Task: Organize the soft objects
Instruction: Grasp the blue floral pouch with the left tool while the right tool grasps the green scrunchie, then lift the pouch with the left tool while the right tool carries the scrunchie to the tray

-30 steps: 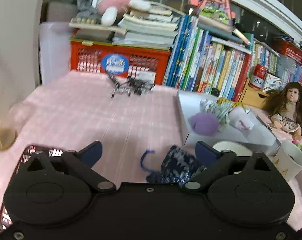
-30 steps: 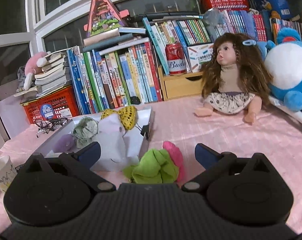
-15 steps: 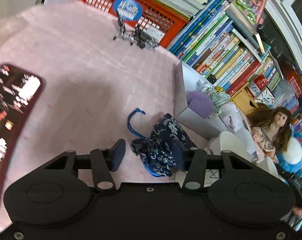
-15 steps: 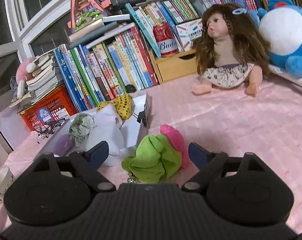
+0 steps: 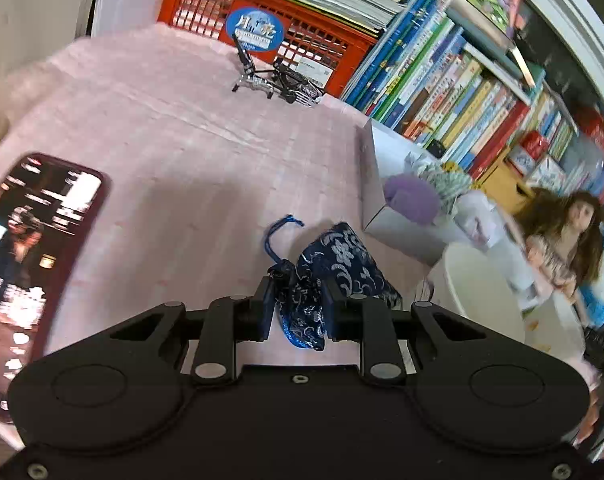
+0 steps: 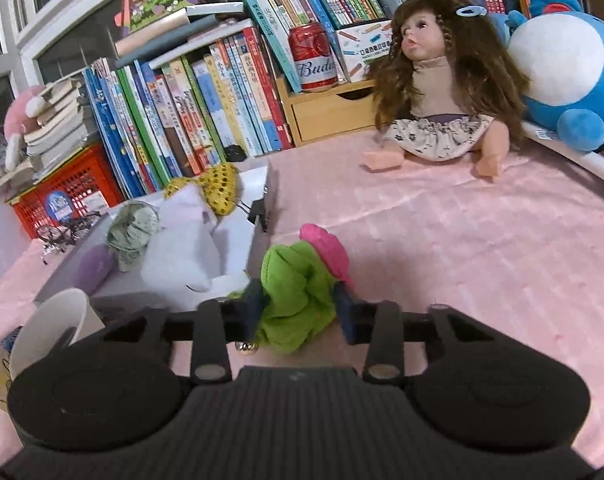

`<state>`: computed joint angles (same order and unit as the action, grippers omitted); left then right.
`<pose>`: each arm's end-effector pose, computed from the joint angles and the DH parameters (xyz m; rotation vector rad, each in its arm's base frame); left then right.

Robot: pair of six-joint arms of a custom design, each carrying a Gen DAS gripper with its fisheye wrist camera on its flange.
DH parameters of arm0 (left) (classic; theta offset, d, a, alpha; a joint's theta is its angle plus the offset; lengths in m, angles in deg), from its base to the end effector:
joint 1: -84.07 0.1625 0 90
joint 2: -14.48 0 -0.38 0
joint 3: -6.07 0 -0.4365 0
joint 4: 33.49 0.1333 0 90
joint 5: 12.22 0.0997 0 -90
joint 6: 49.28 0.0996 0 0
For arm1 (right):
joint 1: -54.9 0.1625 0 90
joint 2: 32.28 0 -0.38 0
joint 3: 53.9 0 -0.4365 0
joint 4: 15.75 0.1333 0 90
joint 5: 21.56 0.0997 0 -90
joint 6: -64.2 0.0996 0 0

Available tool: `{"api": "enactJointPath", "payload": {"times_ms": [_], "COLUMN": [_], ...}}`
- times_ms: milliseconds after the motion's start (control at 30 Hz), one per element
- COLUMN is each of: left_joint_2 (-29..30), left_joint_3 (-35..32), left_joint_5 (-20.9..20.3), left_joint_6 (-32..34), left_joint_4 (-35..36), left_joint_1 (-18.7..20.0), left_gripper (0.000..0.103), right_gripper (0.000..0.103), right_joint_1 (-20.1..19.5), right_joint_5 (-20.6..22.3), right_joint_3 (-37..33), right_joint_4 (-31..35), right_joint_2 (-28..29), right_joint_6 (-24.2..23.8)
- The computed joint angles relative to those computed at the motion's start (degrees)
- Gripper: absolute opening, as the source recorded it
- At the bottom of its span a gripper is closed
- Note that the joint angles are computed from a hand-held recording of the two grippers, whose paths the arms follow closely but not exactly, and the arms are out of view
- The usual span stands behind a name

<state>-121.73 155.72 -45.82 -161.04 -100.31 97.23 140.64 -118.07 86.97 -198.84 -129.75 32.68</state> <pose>-0.1430 -0.2555 0.2203 -0.2991 2.3033 -1.2795 0.0914 -0.4156 0.2514 0.5384 -2.5068 1.0846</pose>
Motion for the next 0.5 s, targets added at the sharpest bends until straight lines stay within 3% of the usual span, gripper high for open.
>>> {"api": "enactJointPath", "payload": {"times_ms": [133,367,467,500], "left_joint_2": [3.6,10.1,14.4,16.0], "left_joint_3": [-2.3,-4.7,-5.8,-6.2], "left_joint_5": [-3.2,-7.3,-7.1,-6.9], "left_joint_6": [-4.8,-8.7,-9.6,-9.8], "left_joint_4": [8.7,14.9,16.8,17.3], "left_joint_1": [-4.4,-9.5,-10.0,-10.2], "left_gripper": [0.023,0.031,0.044,0.052], "right_gripper": [0.026,0.027,0.034,0.050], "right_joint_1": [-0.1,1.2,0.3,-0.2], "right_joint_5": [-1.3,-9.0,-9.0,-8.1], "right_joint_3": [0.9,2.0,2.3,2.5], "right_joint_4": [-0.7,-5.7,-6.4,-6.2], "right_joint_2": [-1.3,-1.1,-2.2,-3.0], "right_joint_6": [-1.5,-5.6,-5.5,-5.4]}}
